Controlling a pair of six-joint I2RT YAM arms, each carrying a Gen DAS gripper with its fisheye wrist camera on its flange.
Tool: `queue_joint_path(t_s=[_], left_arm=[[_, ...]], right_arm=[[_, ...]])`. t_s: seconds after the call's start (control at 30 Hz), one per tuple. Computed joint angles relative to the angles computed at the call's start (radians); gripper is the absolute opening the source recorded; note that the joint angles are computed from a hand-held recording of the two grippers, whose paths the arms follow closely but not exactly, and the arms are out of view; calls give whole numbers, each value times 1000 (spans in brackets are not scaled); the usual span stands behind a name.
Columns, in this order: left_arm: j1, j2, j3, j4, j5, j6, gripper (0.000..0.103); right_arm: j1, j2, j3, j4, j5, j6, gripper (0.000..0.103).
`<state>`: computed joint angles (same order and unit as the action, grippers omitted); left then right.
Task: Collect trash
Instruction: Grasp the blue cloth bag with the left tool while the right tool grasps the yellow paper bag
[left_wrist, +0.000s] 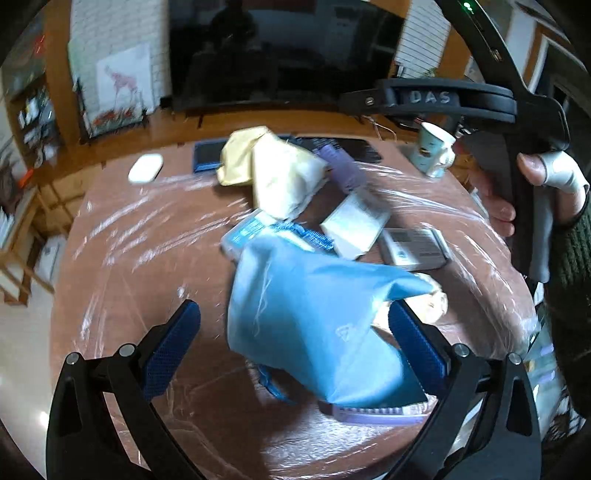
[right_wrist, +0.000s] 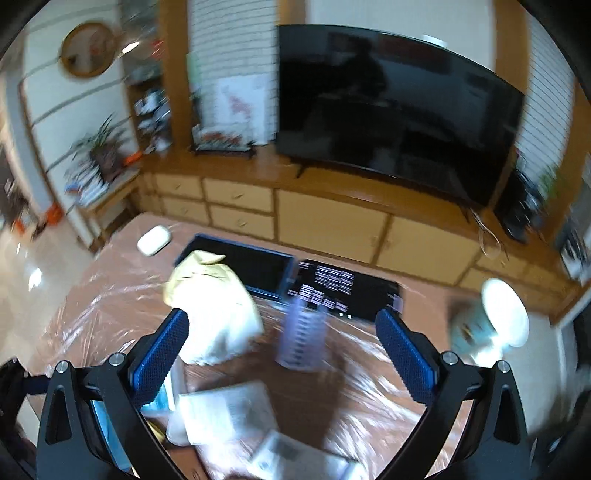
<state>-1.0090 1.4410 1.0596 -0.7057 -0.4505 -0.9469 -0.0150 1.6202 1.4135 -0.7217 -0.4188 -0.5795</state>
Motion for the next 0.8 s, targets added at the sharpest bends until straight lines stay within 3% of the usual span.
queue_joint_path(t_s=[0.23,0.5,0.67,0.8], left_arm=[[54,-88,-114,63,37,-25,101],[96,-172,-188,178,93,25,101],[105,-138,-144,166,82,85,101],[159,-85,-131,168,168,158,101]], right_arm=[[164,148,75,-2,110,-12,99],[201,277,171,-71,117,-16,99],[219,297,171,-79,121,-37,99],[229,309,167,-85,130,-53,99]])
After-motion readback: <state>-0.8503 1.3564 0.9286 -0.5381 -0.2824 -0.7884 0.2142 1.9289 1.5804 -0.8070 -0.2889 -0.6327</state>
